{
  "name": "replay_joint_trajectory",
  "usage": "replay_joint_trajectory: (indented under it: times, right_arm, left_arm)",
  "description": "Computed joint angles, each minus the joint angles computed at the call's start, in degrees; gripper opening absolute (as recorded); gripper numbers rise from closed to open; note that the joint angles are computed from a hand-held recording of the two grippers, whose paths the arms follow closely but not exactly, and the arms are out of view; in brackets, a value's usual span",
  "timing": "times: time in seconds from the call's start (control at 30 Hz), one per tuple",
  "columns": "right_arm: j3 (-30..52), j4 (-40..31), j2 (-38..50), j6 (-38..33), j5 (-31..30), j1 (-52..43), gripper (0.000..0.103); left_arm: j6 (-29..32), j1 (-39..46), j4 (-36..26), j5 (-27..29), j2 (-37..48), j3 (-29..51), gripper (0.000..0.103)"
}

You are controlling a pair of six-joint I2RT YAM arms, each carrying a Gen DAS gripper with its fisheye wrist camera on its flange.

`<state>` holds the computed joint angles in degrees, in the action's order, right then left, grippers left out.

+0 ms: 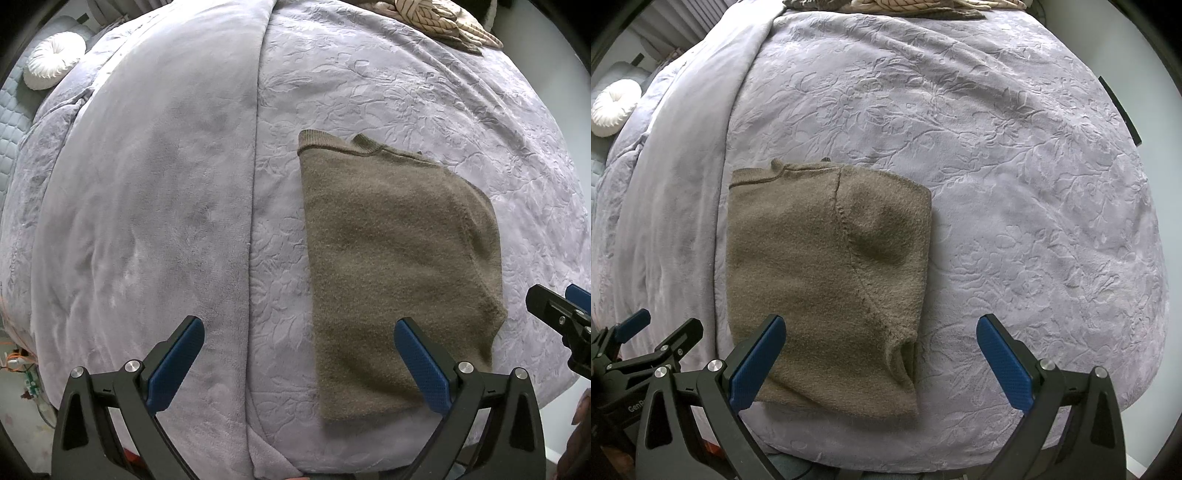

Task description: Fold small clothes

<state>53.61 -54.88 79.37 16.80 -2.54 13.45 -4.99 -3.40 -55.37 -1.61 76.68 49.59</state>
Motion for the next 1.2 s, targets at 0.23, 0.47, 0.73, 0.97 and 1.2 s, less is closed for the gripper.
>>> replay_joint_trajectory:
  times: [0.23, 0.47, 0.73, 0.97, 1.2]
  right_arm:
    - [-0.43, 0.15, -0.26, 0.02, 0.12, 0.12, 0.103]
    - [-0.20, 0.13, 0.04, -0.12, 0.14, 0.09, 0.103]
    - [-0.37, 0.15, -0.05, 0.04, 0.14, 0.32, 0.103]
    - [-0.30, 0.19, 0.11, 0.20, 0.19, 0.41, 0.103]
    - [-0.01, 0.26, 0.51, 0.19, 0.21, 0.51, 0.103]
  left_arm:
    - [0.22, 0.16, 0.02, 0.06, 0.09, 0.03, 0.103]
    - [0.25, 0.19, 0.01, 0.08, 0.17, 0.09, 0.103]
    - [-0.23, -0.09, -0.01, -0.05, 0.18, -0.13, 0.103]
    - [-0.11, -0.04, 0.07, 0.01, 0.31, -0.15, 0.103]
    - [0.48, 0.44, 0.27, 0.27, 0.46, -0.36, 0.103]
